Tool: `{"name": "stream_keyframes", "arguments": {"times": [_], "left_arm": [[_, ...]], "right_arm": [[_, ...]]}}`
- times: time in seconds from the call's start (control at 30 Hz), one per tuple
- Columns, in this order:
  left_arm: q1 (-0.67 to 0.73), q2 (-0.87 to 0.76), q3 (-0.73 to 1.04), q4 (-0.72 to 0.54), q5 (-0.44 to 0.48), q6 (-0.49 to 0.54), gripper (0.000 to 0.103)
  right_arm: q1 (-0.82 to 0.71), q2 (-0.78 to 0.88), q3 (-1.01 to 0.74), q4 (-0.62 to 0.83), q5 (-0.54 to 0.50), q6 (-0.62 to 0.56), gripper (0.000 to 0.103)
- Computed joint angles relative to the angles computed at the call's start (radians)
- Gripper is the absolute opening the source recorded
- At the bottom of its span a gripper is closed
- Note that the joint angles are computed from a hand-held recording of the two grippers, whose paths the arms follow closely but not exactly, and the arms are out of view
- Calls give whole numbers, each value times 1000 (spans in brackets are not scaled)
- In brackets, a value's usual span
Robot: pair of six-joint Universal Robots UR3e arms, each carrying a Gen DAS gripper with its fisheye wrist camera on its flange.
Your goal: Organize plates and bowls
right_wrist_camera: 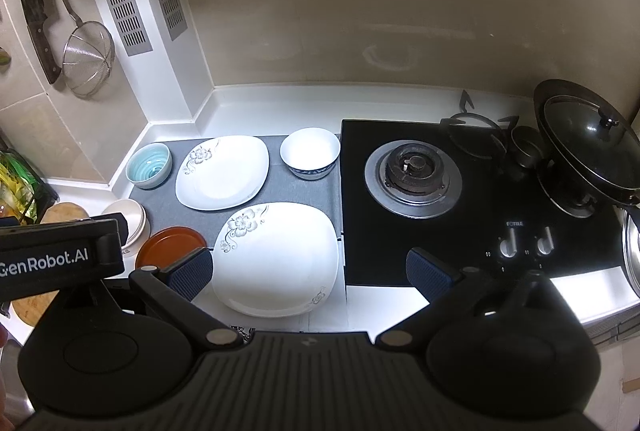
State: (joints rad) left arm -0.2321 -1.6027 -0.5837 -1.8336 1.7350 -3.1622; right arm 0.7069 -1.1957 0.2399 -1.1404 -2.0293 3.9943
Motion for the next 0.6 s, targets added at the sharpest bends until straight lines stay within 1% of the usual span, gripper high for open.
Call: {"name": "stream_keyframes", "arguments": {"times": [0.1, 0.33, 0.43, 0.6], "left_arm": [[0, 4, 1, -12, -7, -2, 103], [-11, 19, -18, -12, -1, -15, 103], [-19, 26, -31, -6, 9, -20, 103], [-22, 38, -53, -4, 17, -23, 103]], "right_arm": [[-1, -40, 71, -36, 8, -1, 103], [1, -54, 89, -37, 11, -3, 103], [3, -85, 150, -72, 17, 0, 103], [5, -103, 191, -92, 24, 0, 103]]}}
